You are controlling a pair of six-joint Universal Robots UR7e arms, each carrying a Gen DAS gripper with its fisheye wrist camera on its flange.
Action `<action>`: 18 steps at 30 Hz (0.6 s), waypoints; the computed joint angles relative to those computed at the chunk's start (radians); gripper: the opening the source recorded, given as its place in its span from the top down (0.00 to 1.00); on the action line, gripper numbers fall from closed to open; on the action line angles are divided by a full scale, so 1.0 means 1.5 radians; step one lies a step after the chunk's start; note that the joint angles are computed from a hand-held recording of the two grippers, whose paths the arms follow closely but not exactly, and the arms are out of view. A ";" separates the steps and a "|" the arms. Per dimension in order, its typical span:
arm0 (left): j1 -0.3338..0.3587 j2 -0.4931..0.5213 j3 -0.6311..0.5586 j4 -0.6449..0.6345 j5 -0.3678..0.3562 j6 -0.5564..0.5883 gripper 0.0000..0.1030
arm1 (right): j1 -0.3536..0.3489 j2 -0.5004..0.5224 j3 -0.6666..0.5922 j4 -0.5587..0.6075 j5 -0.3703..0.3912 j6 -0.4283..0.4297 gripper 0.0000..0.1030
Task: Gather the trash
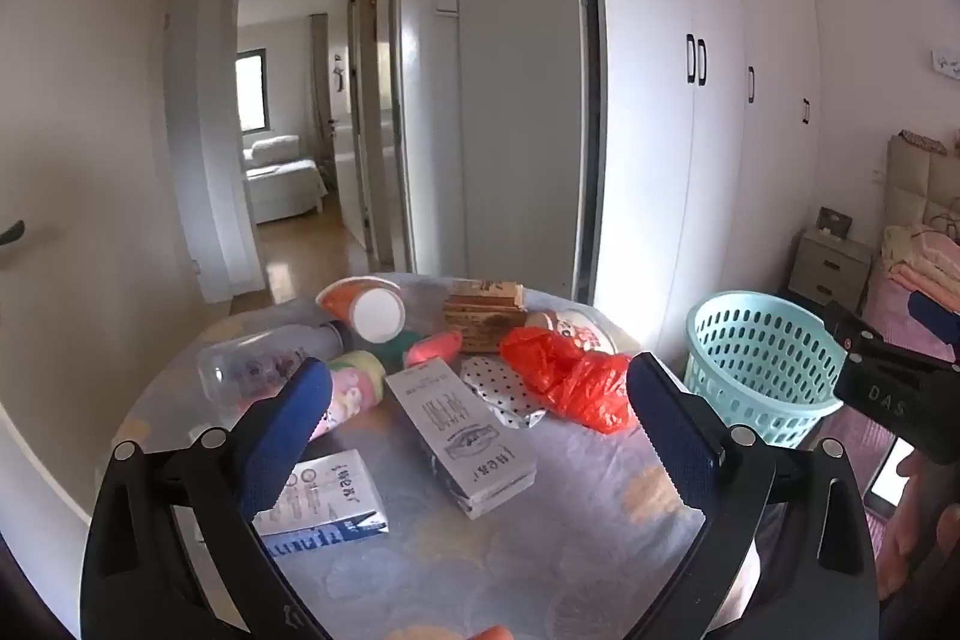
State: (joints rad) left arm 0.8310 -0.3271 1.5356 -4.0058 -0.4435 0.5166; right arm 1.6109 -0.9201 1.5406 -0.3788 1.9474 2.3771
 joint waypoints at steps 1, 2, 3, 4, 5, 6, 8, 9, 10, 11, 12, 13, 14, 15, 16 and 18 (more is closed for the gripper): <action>-0.001 0.004 -0.005 -0.006 0.009 0.010 0.07 | -0.001 0.001 -0.002 0.007 -0.005 0.006 0.07; -0.003 0.008 -0.011 -0.020 0.014 0.025 0.07 | -0.001 0.004 -0.006 0.013 -0.008 0.009 0.07; -0.005 0.011 -0.013 -0.031 0.018 0.034 0.07 | 0.000 0.008 -0.010 0.019 -0.011 0.011 0.07; -0.010 0.013 -0.013 -0.013 0.026 0.026 0.07 | -0.010 -0.001 -0.004 0.026 -0.031 0.032 0.07; -0.003 0.001 -0.005 0.018 0.017 -0.010 0.07 | -0.017 -0.008 0.000 0.023 -0.040 0.040 0.07; -0.004 0.000 -0.005 0.025 0.019 -0.018 0.07 | -0.022 -0.009 -0.004 0.032 -0.040 0.041 0.07; 0.001 -0.003 0.015 -0.030 -0.008 -0.002 0.07 | -0.014 0.003 -0.019 0.036 -0.017 0.027 0.07; 0.001 -0.004 0.019 -0.035 -0.008 -0.002 0.07 | -0.008 0.006 -0.012 0.015 0.003 0.020 0.07; 0.007 -0.013 0.023 -0.017 -0.012 -0.016 0.07 | -0.008 0.003 -0.008 0.008 0.003 0.014 0.07; 0.003 -0.005 0.020 -0.026 -0.005 -0.007 0.07 | -0.003 0.010 -0.004 -0.012 0.015 0.007 0.07; 0.004 -0.006 0.022 -0.025 -0.006 -0.010 0.07 | 0.001 0.016 0.000 -0.028 0.021 0.002 0.07; 0.003 -0.007 0.024 -0.029 -0.004 -0.009 0.07 | 0.000 0.015 0.000 -0.027 0.019 0.004 0.07; 0.003 -0.008 0.025 -0.031 -0.003 -0.010 0.07 | 0.000 0.014 0.001 -0.027 0.018 0.006 0.07; 0.003 -0.009 0.026 -0.032 -0.002 -0.011 0.07 | -0.002 0.016 0.000 -0.027 0.017 0.007 0.07; 0.003 -0.011 0.029 -0.032 -0.002 -0.014 0.07 | -0.002 0.017 -0.001 -0.026 0.017 0.009 0.07; 0.004 -0.013 0.034 -0.034 0.000 -0.018 0.07 | -0.003 0.018 -0.004 -0.021 0.016 0.010 0.07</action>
